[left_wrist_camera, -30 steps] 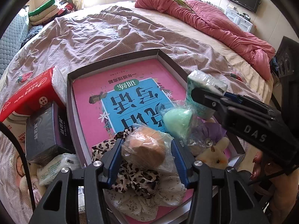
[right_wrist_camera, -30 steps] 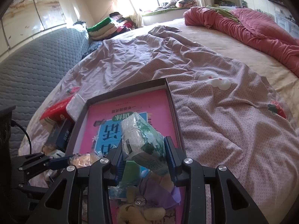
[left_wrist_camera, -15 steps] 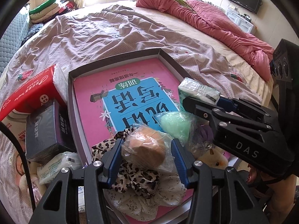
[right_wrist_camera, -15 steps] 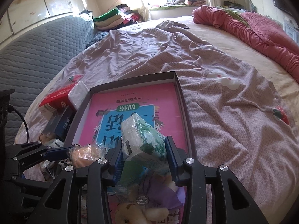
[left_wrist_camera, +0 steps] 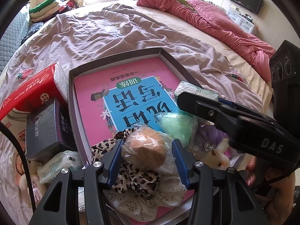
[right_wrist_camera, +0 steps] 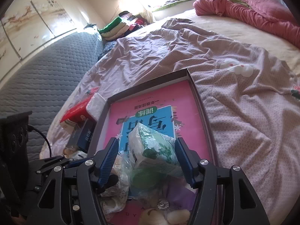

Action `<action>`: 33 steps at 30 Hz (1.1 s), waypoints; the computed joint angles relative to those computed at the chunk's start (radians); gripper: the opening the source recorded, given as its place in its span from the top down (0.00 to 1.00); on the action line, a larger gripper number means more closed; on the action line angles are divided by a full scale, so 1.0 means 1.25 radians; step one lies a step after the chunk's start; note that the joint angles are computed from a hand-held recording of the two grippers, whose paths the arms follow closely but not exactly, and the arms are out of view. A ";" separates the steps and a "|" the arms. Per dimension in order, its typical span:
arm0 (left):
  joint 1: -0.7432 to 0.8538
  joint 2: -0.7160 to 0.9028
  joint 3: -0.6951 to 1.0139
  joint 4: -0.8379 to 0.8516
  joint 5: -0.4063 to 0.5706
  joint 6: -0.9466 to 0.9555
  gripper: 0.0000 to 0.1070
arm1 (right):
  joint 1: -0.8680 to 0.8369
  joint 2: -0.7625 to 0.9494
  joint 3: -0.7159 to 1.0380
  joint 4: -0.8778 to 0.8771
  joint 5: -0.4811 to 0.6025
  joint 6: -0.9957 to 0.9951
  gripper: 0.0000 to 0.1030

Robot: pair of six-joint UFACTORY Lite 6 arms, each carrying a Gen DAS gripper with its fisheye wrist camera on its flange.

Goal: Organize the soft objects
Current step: 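Lower the bread roll onto the tray with the left gripper while the right gripper lowers the tissue pack, then open the left gripper to release the bread roll while the right gripper releases the tissue pack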

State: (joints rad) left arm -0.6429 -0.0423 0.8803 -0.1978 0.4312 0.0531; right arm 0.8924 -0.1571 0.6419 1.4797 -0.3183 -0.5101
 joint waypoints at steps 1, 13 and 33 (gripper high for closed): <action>-0.001 -0.001 0.001 0.001 0.002 -0.002 0.51 | -0.003 -0.002 -0.006 -0.042 0.007 0.047 0.30; 0.001 -0.015 -0.002 -0.045 0.012 0.034 0.50 | 0.005 -0.042 -0.040 -0.148 -0.025 0.188 0.27; -0.025 -0.032 0.007 0.027 0.022 -0.035 0.41 | 0.028 -0.084 -0.060 0.057 -0.099 0.004 0.27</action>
State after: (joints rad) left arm -0.6747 -0.0826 0.8885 -0.1635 0.4592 0.0095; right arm 0.9278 -0.2614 0.5669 1.5514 -0.4417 -0.5048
